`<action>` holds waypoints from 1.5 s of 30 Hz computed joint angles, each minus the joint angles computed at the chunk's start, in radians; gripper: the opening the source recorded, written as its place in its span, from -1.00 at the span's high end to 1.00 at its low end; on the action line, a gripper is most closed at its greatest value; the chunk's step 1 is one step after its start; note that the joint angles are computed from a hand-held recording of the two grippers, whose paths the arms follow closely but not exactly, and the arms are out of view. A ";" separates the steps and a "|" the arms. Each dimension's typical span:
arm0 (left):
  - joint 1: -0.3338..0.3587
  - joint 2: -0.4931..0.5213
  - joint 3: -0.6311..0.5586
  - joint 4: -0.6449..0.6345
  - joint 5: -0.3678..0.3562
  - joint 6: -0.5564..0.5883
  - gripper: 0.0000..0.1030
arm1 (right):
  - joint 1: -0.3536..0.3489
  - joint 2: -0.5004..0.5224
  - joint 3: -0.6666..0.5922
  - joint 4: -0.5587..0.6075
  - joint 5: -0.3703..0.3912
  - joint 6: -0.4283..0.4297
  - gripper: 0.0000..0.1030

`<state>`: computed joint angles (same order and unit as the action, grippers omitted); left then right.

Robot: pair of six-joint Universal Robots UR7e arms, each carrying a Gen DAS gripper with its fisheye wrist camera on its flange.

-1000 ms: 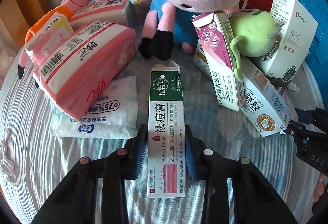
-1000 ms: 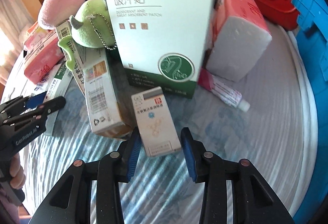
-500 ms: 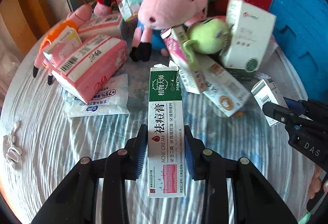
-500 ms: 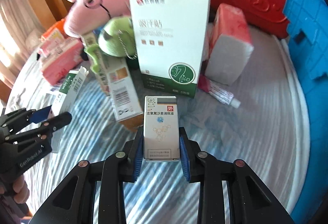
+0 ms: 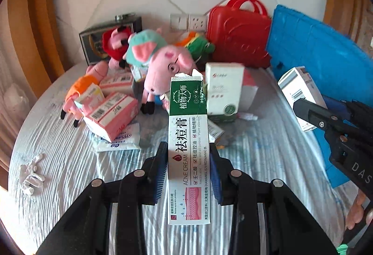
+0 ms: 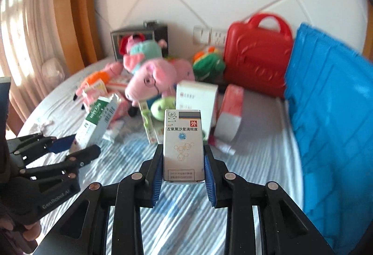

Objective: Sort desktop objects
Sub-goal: 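Carry the cream box and small medicine box over the blue bin with both tools, then open both tools over the blue bin to release the boxes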

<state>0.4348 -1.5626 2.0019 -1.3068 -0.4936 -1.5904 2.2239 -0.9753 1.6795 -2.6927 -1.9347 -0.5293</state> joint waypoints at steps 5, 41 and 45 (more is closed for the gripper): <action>-0.047 0.046 -0.033 0.031 0.056 -0.034 0.36 | 0.021 -0.063 0.052 -0.142 0.014 -0.050 0.41; -0.087 0.821 -0.633 -1.039 0.096 1.054 0.36 | -0.198 -0.343 -0.121 -0.309 -0.130 -0.211 0.41; -0.080 0.849 -0.675 -0.976 0.067 1.023 0.36 | -0.213 -0.325 -0.156 -0.299 -0.157 -0.222 0.41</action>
